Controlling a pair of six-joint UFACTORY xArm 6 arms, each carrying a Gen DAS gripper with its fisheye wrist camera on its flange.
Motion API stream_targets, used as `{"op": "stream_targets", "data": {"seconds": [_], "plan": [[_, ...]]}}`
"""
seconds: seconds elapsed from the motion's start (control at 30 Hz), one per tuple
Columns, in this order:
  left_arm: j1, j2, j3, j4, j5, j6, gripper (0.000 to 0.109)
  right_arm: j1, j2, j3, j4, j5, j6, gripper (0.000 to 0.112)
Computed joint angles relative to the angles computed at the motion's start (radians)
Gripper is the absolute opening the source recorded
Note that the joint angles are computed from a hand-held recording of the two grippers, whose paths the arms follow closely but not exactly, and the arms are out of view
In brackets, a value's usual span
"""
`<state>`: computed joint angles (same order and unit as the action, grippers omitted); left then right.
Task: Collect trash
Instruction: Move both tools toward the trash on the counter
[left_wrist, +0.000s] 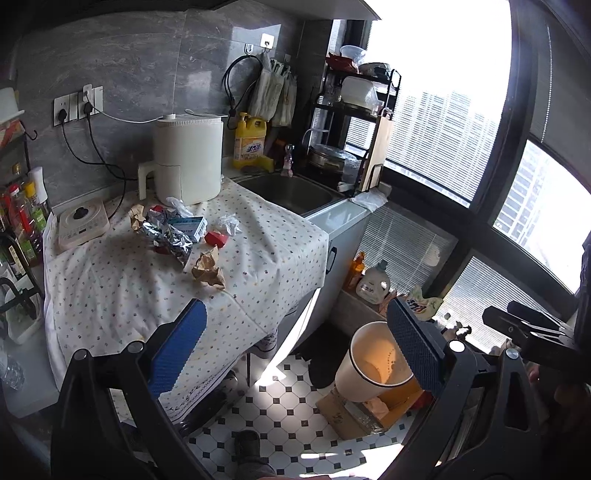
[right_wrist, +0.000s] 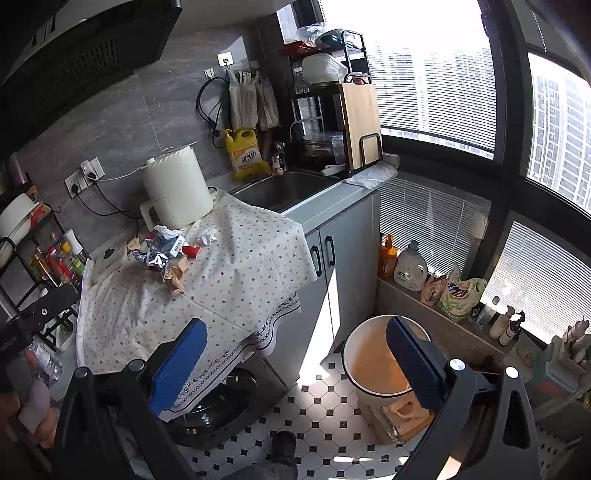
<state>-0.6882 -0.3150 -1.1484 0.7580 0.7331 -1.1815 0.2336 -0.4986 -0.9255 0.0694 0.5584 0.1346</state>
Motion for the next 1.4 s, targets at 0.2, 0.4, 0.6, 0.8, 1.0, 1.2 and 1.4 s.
{"op": "stream_targets", "data": {"seconds": [0.2,0.4,0.6,0.8,1.0,1.2,1.4], "plan": [[0.074,0.008,0.017,-0.039,-0.046,0.033,0.097,0.041,0.137,-0.100,-0.019,-0.017,0.015,0.095],[0.193,0.030,0.026,-0.118,-0.130,0.105,0.097,0.097,0.316,-0.259,-0.021,-0.036,0.017,0.095],[0.314,0.071,0.030,-0.198,-0.228,0.185,0.097,0.137,0.510,-0.457,-0.034,-0.006,0.025,0.095],[0.421,0.177,-0.011,-0.360,-0.328,0.340,0.092,0.170,0.707,-0.692,-0.044,0.063,0.025,0.092],[0.496,0.310,-0.073,-0.562,-0.388,0.520,0.085,0.190,0.892,-0.932,-0.088,0.150,0.059,0.092],[0.541,0.443,-0.161,-0.789,-0.396,0.723,0.077,0.206,1.085,-1.212,-0.135,0.284,0.105,0.092],[0.574,0.569,-0.274,-0.970,-0.353,0.910,0.069,0.220,1.292,-1.544,-0.162,0.447,0.140,0.092]]}}
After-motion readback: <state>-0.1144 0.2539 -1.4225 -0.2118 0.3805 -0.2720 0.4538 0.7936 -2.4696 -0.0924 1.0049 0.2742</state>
